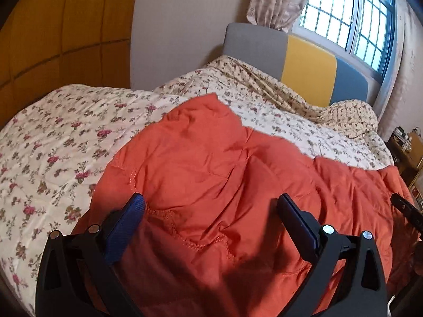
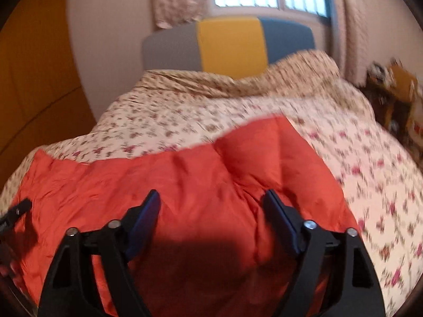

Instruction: Fold large clothes

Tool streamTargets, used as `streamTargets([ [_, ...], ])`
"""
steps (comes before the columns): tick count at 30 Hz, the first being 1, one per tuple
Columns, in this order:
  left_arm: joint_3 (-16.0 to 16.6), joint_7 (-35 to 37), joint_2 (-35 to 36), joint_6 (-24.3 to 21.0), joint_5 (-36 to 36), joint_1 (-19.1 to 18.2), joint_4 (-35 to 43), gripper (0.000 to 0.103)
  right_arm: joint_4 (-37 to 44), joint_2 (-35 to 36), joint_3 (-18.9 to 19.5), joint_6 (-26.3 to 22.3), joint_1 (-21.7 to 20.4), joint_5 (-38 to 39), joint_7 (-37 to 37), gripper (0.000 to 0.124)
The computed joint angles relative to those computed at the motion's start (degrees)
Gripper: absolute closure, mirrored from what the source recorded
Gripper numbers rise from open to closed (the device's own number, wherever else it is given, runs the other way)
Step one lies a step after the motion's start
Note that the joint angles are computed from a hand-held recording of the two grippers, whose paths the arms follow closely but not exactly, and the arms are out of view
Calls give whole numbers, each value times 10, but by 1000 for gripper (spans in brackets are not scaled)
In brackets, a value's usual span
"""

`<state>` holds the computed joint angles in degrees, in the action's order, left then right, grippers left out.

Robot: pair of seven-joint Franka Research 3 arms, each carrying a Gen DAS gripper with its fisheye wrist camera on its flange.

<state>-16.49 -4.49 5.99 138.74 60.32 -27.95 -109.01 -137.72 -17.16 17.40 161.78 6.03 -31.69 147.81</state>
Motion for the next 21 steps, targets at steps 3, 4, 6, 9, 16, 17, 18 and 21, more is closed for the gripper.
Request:
streamTargets([
  [3,-6,-25,-25,12,33,-5,-34,3,-33,-35,-10,19,18,36,-18,49],
  [4,-9,-28,-34,11,39,-6,-46,3,-44,-49,-10,19,25,51,-29,49],
  [6,-18,-50,-56,11,58,-6,-72,3,-61,-67,-9,23,39,84,-54,49],
  [9,-31,-85,-95,20,69,0,-116,3,-75,-82,-9,12,64,141,-89,49],
  [16,-69,-209,-192,21,80,26,-205,3,-114,-128,-8,29,124,252,-161,85],
  [17,-77,-230,-206,9,75,29,-217,3,-119,-133,-9,34,134,265,-173,90],
  [18,-82,-242,-216,4,72,32,-226,3,-121,-133,-10,38,142,278,-184,98],
  [21,-81,-269,-239,27,43,39,-256,3,-134,-134,-26,55,187,328,-228,112],
])
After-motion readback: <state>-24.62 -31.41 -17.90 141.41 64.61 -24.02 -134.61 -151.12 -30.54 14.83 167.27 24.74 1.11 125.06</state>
